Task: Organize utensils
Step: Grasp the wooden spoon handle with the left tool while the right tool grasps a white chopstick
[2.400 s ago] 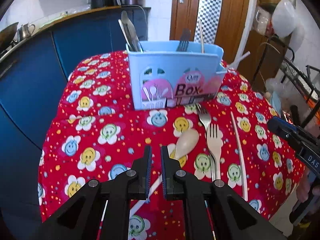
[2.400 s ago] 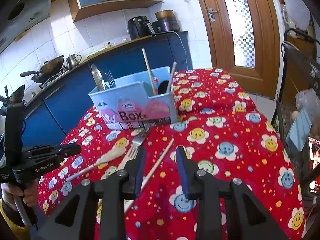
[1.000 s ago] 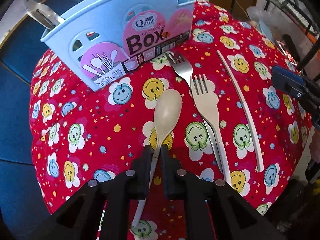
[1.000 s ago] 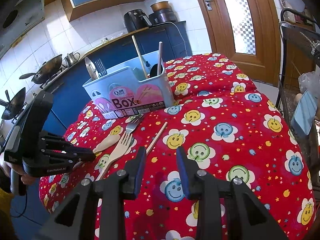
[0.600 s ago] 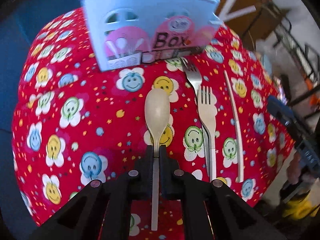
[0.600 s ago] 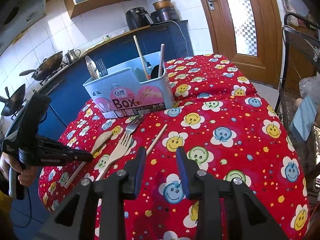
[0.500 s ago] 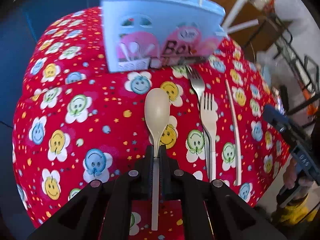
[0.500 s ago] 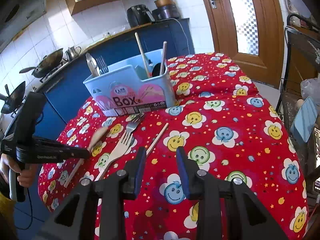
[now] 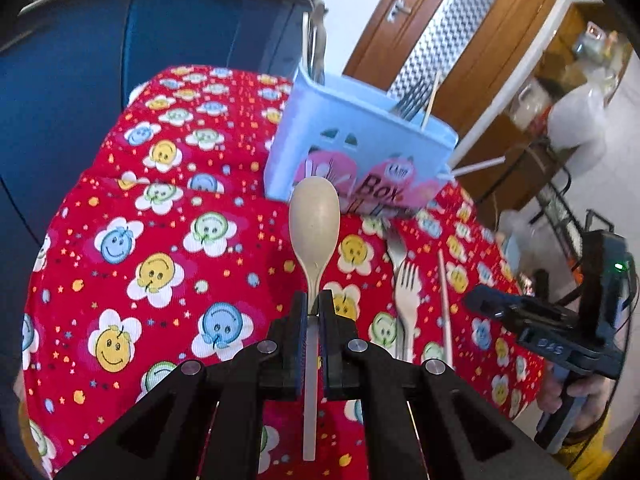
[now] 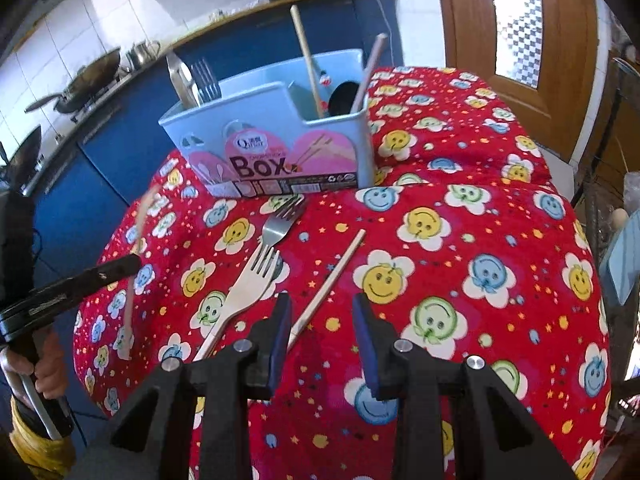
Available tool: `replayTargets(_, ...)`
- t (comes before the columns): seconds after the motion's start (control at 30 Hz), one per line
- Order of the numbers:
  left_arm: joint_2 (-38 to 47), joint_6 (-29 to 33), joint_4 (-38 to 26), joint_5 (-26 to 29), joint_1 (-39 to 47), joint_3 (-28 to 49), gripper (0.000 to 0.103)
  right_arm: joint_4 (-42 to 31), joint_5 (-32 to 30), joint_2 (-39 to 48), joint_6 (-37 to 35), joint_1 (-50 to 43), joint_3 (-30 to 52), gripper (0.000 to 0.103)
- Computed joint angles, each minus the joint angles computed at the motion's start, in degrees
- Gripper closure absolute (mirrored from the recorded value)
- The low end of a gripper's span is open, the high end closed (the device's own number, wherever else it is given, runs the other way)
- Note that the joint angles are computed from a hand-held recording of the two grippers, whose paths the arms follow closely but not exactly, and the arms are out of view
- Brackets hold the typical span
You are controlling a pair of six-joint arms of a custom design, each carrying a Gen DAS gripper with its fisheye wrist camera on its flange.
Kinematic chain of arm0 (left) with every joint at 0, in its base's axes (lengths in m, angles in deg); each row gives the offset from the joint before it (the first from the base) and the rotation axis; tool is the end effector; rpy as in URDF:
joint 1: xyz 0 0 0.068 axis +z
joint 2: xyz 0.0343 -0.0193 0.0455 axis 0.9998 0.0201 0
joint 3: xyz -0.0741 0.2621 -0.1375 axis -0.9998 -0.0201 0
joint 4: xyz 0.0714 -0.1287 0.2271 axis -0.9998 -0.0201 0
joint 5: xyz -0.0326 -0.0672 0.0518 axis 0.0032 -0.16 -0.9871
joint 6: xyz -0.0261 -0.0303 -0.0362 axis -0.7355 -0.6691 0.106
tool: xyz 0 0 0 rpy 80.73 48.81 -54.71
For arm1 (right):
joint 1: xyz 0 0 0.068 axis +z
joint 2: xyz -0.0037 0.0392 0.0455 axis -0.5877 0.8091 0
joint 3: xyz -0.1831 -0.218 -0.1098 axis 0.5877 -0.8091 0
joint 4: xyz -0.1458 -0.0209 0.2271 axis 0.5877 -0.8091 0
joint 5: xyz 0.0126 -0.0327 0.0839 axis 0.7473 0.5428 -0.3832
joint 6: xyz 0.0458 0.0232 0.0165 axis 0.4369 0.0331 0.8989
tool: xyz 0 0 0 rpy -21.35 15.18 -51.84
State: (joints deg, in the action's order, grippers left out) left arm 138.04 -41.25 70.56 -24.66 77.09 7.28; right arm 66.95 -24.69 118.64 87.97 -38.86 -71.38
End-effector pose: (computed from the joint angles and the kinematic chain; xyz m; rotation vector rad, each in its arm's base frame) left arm 0.2694 -0.0709 0.0623 0.2783 2.4518 -0.6567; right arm 0.2065 -0.0032 0.0724 0.1106 2.5324 0.2720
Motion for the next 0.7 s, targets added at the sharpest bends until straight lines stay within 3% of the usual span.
replayTargets(0.13,-0.08,-2.75,7.70,0.89,-0.06,-3.01,0.098,-8.83,2.87,2.02,-0.03,2.23,6.03,0.070)
replayTargets(0.27,-0.95,-3.26,11.22,0.42,-0.40,-4.65,0.098,-16.30,3.33,4.40,0.22,2.69,11.19,0.075)
replayTargets(0.7,-1.69,-3.38,15.48,1.65,1.14,-5.78,0.098,-34.16,7.03,10.41,1.98,4.96,23.99,0.083)
